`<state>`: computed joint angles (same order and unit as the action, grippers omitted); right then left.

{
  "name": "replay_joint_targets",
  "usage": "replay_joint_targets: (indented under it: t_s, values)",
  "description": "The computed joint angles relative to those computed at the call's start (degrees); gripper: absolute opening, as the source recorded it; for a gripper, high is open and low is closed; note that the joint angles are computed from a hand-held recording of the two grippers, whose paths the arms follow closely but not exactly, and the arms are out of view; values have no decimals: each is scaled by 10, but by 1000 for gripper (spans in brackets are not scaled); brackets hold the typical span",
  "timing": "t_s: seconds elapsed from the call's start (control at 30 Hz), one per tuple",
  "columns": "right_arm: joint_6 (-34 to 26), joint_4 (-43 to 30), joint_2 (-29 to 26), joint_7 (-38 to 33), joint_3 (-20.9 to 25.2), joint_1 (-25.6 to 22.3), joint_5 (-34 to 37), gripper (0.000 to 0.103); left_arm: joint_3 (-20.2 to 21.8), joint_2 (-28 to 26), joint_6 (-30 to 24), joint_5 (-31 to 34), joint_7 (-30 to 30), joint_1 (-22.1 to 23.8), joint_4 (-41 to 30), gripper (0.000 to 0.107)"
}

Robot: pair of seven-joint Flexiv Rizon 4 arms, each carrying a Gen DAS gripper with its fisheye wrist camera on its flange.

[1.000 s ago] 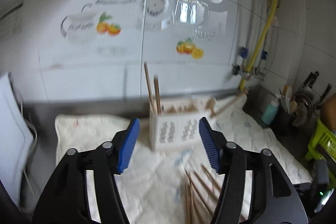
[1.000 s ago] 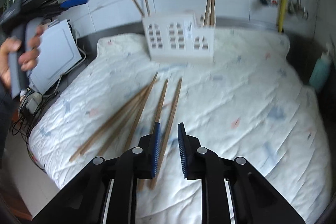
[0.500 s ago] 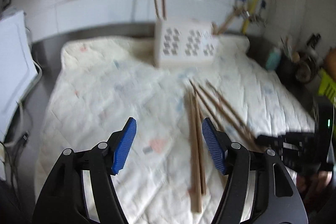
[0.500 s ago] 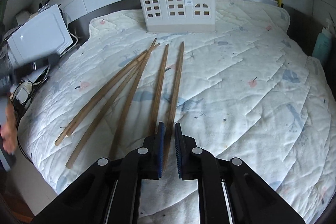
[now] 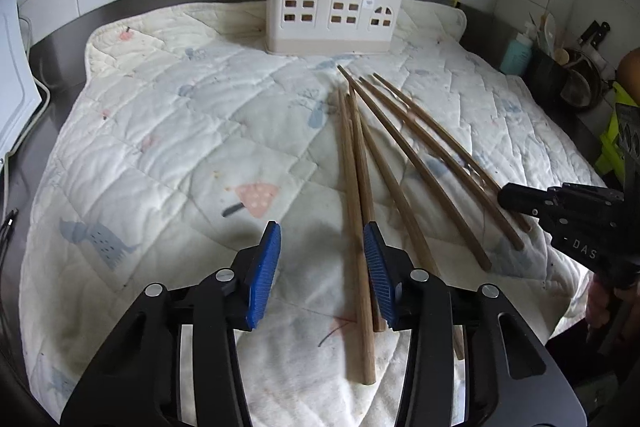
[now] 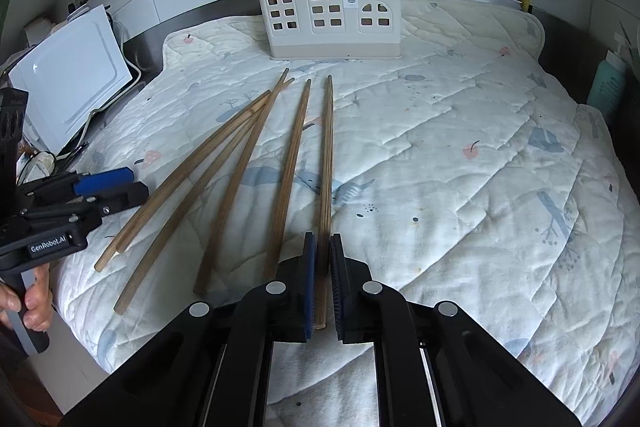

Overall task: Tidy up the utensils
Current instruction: 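Move both grippers back over the loose chopsticks and close the right gripper on one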

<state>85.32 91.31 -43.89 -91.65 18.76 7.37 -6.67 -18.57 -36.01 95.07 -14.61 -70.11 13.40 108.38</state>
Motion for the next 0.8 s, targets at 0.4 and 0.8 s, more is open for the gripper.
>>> replay_joint_targets:
  t_s: [0.4, 0.8]
  values:
    - [13, 10, 3, -1, -10, 6, -3, 7, 97, 1, -20, 5, -16, -86, -20, 32]
    - [31, 11, -6, 0, 8, -10, -13, 7, 239, -18, 15, 14, -105, -219, -36, 19]
